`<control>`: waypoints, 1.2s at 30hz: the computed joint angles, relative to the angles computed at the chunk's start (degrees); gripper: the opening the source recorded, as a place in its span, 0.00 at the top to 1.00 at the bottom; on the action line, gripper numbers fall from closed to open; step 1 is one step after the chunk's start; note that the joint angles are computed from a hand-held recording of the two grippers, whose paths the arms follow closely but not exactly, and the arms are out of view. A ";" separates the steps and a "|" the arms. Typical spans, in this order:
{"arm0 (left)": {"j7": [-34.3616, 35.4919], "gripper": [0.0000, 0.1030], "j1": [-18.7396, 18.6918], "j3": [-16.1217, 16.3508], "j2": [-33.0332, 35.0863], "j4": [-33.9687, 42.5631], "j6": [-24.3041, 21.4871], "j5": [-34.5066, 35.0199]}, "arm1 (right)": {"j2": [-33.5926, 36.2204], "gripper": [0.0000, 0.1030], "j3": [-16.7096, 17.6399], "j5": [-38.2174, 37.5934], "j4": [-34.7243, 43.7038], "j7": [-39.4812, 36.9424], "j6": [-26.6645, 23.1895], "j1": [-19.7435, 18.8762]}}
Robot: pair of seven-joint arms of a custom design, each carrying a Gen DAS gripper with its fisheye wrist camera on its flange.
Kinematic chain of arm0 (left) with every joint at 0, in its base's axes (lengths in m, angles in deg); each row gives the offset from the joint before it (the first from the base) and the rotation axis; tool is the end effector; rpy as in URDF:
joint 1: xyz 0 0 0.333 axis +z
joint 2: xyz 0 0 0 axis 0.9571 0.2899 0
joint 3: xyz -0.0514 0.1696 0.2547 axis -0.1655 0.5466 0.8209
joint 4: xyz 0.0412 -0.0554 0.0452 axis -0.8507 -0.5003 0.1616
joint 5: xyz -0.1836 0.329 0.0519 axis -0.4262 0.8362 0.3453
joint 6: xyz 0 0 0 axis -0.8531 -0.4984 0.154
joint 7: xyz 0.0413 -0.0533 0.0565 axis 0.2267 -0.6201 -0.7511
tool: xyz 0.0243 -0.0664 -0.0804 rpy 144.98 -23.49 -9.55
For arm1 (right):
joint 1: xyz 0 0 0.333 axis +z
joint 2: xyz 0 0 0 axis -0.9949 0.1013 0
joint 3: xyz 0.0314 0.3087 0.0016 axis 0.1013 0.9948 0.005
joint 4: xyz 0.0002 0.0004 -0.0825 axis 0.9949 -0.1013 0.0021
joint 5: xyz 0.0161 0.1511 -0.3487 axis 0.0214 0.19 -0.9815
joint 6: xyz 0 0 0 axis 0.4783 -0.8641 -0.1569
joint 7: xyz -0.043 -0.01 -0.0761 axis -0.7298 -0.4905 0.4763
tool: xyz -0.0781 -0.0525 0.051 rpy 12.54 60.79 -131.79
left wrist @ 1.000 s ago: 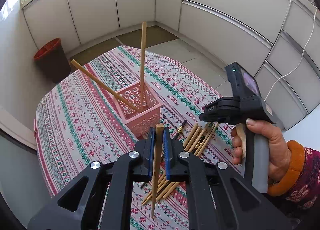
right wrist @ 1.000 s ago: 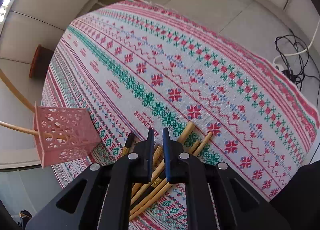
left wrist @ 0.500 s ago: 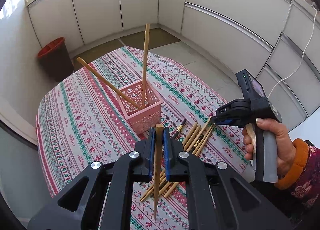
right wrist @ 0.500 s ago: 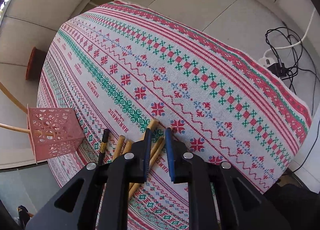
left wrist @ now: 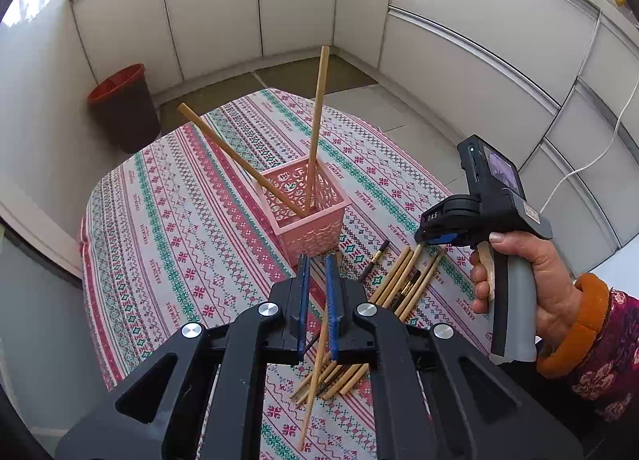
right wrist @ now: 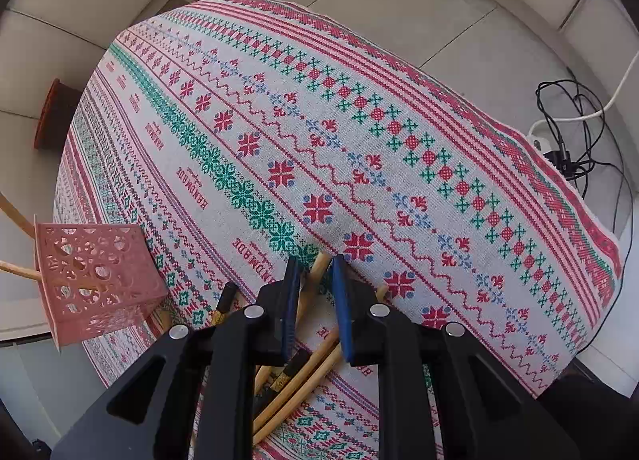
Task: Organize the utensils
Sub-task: 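Grasp a wooden chopstick with the right tool and lift it upright while the left tool holds its own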
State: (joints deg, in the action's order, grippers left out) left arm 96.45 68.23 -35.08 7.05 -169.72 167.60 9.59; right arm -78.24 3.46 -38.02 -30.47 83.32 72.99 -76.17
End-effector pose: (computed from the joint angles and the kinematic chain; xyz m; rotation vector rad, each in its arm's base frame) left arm 0.4012 -0.1955 0.5668 -1.9355 1.8116 -0.5810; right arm 0.5899 0.1265 0.4041 -1.8695 2.2037 0.2285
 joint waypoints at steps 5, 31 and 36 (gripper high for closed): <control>-2.59 0.90 -1.67 1.53 -1.30 -3.86 1.36 -5.70 | -1.01 0.88 0.71 6.77 -2.81 -5.86 4.47 -1.56; -0.95 0.83 -2.70 5.74 21.97 3.66 -1.76 3.18 | -7.72 0.91 -3.74 21.76 -0.88 -30.15 -6.23 -4.46; -1.15 0.94 -3.33 5.43 16.66 -0.06 -0.36 2.45 | -10.31 0.91 -4.04 23.12 -3.26 -31.69 -5.21 -4.40</control>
